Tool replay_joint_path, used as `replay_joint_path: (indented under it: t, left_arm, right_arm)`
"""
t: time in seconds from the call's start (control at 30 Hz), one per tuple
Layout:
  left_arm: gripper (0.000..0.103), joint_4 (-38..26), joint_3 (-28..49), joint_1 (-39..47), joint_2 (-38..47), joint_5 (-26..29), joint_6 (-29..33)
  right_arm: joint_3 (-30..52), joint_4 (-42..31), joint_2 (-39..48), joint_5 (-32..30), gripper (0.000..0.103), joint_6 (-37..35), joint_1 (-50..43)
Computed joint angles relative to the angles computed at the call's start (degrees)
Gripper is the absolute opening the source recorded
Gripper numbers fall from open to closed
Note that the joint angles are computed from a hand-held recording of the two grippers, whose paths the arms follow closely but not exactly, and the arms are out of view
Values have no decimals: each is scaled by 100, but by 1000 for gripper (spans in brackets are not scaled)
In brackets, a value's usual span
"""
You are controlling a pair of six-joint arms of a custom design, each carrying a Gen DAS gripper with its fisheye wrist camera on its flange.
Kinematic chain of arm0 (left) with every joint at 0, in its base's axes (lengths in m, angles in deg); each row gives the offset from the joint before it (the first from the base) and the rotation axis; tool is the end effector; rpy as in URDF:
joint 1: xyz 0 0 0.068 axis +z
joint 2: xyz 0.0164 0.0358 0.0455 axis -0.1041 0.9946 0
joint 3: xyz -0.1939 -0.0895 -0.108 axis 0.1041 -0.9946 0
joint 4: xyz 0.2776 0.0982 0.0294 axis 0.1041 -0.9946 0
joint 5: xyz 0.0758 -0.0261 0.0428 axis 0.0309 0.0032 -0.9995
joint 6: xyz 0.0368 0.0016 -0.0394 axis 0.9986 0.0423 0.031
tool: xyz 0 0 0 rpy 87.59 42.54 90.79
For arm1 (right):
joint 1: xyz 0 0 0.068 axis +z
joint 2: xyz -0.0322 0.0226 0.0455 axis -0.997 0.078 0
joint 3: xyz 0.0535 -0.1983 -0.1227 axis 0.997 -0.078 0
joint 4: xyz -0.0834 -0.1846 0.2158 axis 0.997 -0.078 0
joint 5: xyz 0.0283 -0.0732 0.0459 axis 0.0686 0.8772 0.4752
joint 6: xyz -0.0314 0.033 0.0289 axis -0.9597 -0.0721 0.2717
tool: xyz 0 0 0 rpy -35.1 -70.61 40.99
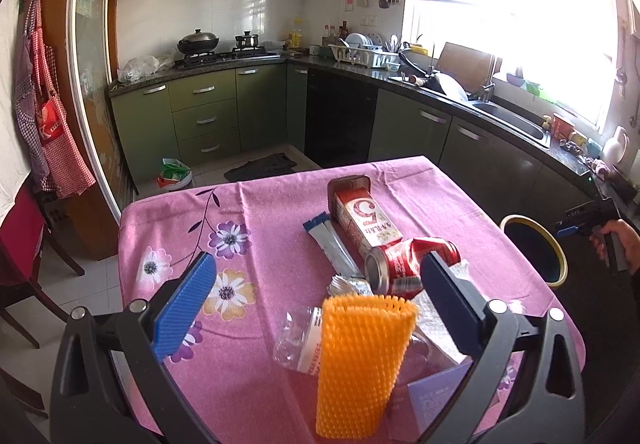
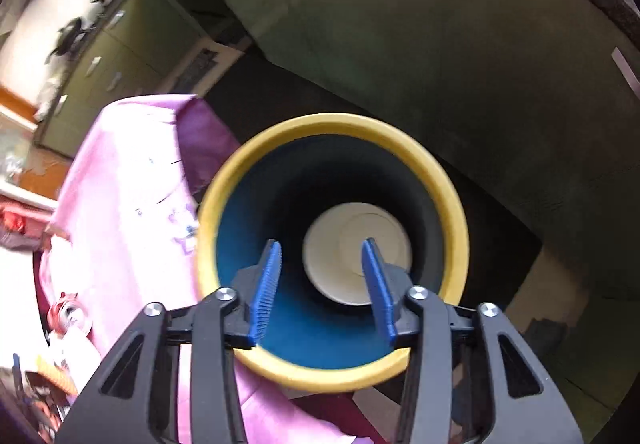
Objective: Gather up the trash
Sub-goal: 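Carry the paper cup over the yellow-rimmed bin and open the right gripper, then grasp the orange foam mesh sleeve with the left gripper and lift it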
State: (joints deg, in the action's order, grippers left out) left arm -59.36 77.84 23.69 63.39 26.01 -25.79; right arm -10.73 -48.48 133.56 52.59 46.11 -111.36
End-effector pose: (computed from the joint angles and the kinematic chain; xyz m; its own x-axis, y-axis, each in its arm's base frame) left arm 0.1646 0.0735 0.2741 -0.5957 0.0281 -0.8027 0.1086 0.9930 -0.0459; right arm 0.3418 -0.1524 0.1706 -0.8823 0.3749 -0.2847 0.2868 0.9076 0.3064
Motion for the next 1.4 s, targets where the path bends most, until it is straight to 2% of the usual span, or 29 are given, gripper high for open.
replay_joint_path:
  t: [0.07,0.2,0.33,0.43,0.57,0.8,0.93,1.0,1.13,1.2,1.4]
  left_arm:
    - [97,-170,-106,5,-108,-86,143]
    - [97,-490,-400,-216,-460,-440,288]
    - [97,-565,-594,-543,-517,-678,283]
    - [97,-608,-626,-782,-393,-736,257]
    - [97,-633,-593,-911,-104,-664,204]
    - [94,-496,-656,-986,-126,-833,126]
    - [72,-483,-655,-1086,-55,-1010,191]
    - [67,-495,-647,-1099,32,-1050,218]
    - [52,-507,-668,-1089,95,-1063,311]
    - [49,-528,-671,-1090,122,-1071,359]
    - [19,-692,-593,-849,191,-837,546]
  right_arm:
    - [-623,87,-745,-195,54,-257,29]
    - [-1690,20,-2097,-572,55,-739,68]
    - [-2437,-153,-3121,-569,56,-1001,257]
    - [-2725,-169,-3454,-577,56,-984,417]
    - [-2824,-7,-3496,-589,57,-782,602]
    - [-2928,267,-3370,-554,58,-627,750]
    - [-2973,310,-3332,-601,58,-637,766]
    - [-3021,360,-3345,-608,58,-604,808]
    - [-3069,394,-3395,-601,58,-608,851]
    - [-3083,416,-3414,-615,58,-599,853]
    - [-3134,467,-3453,-655,58,-599,845]
